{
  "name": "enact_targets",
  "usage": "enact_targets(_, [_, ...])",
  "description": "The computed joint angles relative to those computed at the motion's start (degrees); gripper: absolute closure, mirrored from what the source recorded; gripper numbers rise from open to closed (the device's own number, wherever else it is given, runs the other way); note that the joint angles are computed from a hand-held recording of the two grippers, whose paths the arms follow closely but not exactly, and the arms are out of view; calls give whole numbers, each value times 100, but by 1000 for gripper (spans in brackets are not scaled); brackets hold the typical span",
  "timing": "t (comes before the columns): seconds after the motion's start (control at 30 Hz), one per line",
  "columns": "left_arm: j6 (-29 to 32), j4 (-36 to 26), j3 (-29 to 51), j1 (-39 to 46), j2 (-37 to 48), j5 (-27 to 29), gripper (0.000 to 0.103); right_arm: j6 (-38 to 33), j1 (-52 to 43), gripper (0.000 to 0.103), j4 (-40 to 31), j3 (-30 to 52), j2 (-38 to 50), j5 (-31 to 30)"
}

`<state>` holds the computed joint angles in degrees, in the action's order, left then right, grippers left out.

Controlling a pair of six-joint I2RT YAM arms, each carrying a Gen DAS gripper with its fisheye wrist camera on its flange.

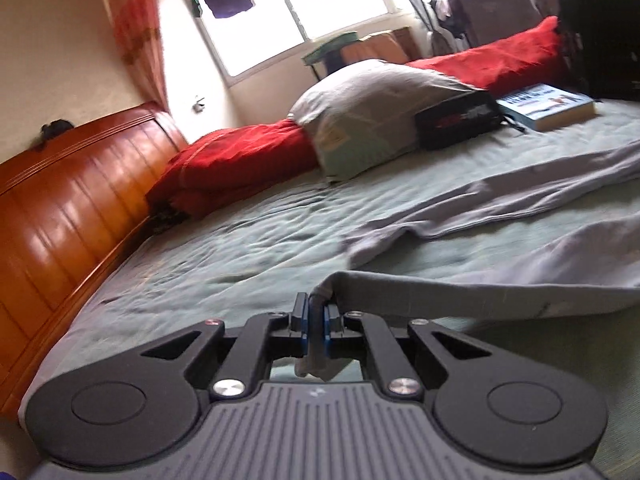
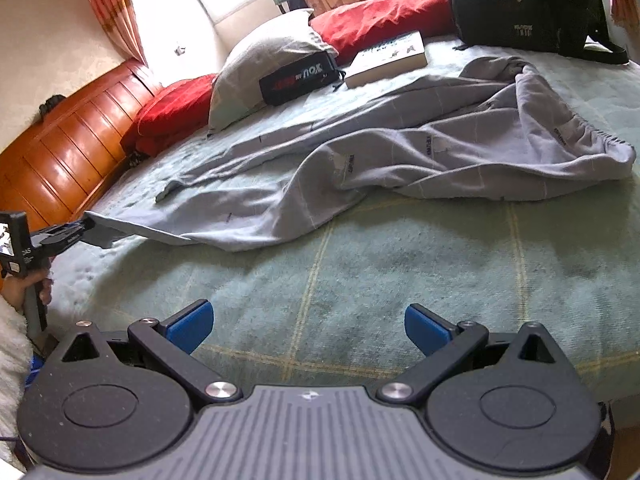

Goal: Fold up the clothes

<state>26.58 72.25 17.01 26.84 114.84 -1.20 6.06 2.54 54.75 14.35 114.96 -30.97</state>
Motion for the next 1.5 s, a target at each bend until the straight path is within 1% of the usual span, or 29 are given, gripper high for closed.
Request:
enact_targets(0.1, [155,417,-7,244,292,-33,98,66,138,0,-77,95,65,126])
enact_targets(0.17, [137,489,41,377,436,51,97,102,220,0,-139,173,121,184])
enact_targets(0.2, [102,329,112,445,466,145,97,119,262,0,-167,216,159,215])
enact_targets(0.3, [0,-34,301,600,610,305,88,146,380,0,-250,357,334,352])
enact_targets(0.4, [-276,-297,336,887,635,679,87,125,464,0,-340,510,539,502])
enact_targets(0.47, [-359,-471,305,1101,590,907,85,101,433,0,-351,593,685,473])
enact_targets(0.53, [-352,-487,229,1245,568,989,81,105,386,0,-308,638,789,402])
enact_targets(0.6, [-249,-378,101,1370,554,907,80,113,389,0,-241,652,858,383])
enact_targets(0.67, [-224,-419,5,1605,447,951,79,89,405,0,-159,652,928,389])
enact_targets(0.73, [-354,-874,-12,1891,150,1160,79,76,428,0,-127,659,947,408])
enact_targets(0.83, [-969,-2428,239,2436,-449,2438,78,74,410,0,-94,626,935,386])
enact_targets(0.87, [-1132,-2937,353,2615,-595,2865,76,93,404,0,-124,625,910,381])
enact_targets(0.9, [-1275,-3446,482,2790,-713,3288,74,111,400,0,-154,624,884,377])
enact_targets(0.97, [-1550,-4327,821,3001,-669,4204,57,130,416,0,-199,607,831,401])
enact_targets(1.0, [-1701,-4620,1008,2975,-520,4515,55,137,431,0,-214,598,807,419])
enact_targets(1.07, [-2052,-4844,1335,2819,-170,4704,54,149,459,0,-240,580,766,455])
enact_targets(1.2, [-3018,-4254,1569,2268,202,4193,54,172,495,0,-294,529,669,506])
enact_targets(1.27, [-3319,-4255,1795,2125,354,4030,57,175,498,0,-323,507,620,517])
enact_targets(1.3, [-3361,-4351,1917,2056,403,3912,58,170,504,0,-343,494,588,521])
enact_targets(1.33, [-3382,-4444,2025,1990,440,3787,65,138,535,0,-386,474,518,519])
enact_targets(1.37, [-3329,-4509,2064,1926,428,3622,86,106,566,0,-431,455,447,517])
enact_targets(1.4, [-3272,-4559,2091,1863,410,3453,93,73,598,0,-478,437,376,515])
enact_targets(1.43, [-3197,-4530,2052,1812,363,3288,97,41,629,0,-526,419,304,514])
enact_targets(1.5, [-3021,-4257,1792,1830,188,3204,102,-79,756,0,-698,376,56,491])
